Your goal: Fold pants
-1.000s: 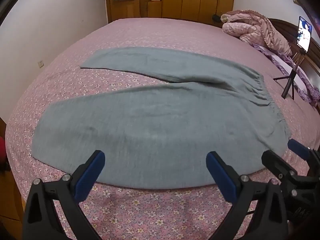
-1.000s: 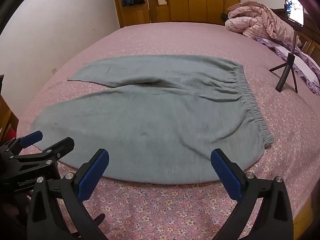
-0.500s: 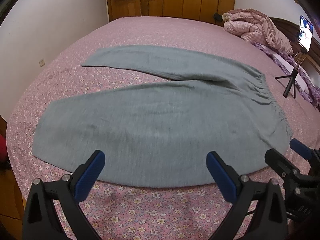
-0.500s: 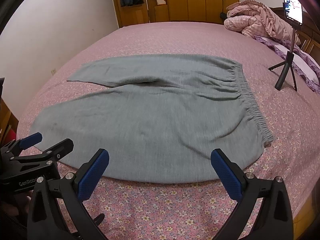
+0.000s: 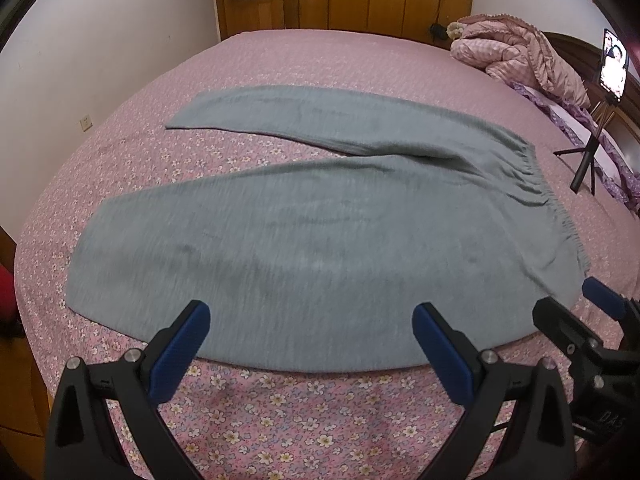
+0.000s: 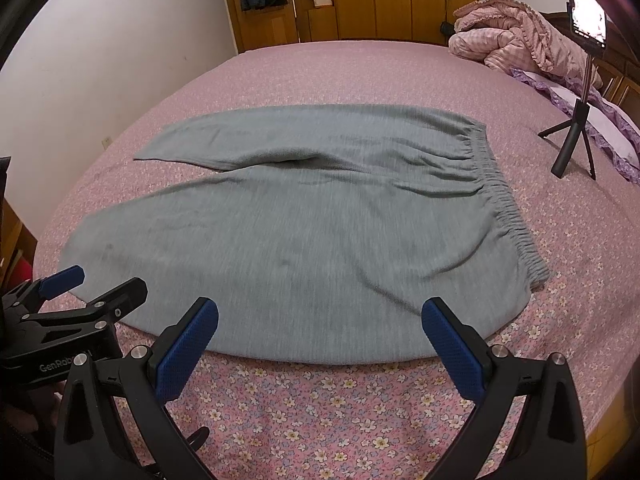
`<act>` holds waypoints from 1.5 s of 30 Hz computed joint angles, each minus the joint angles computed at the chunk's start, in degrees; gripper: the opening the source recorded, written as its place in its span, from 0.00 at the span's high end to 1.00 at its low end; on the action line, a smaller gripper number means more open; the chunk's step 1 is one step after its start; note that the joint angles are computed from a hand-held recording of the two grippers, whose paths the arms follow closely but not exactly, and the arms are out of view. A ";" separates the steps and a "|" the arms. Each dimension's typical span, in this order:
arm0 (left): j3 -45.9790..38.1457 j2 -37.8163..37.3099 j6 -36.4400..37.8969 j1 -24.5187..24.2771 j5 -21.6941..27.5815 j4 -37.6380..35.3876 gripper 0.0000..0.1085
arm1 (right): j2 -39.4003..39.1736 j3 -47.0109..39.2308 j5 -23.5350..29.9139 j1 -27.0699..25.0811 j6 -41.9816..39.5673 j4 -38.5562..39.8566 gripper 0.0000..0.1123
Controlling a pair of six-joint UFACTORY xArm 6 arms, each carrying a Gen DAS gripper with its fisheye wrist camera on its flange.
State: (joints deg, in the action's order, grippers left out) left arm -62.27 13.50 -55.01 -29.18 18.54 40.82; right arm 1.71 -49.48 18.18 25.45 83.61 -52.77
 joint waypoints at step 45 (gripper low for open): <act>-0.55 0.87 2.12 0.34 0.63 -1.86 0.05 | 0.60 -0.28 0.04 0.03 -2.54 2.63 0.08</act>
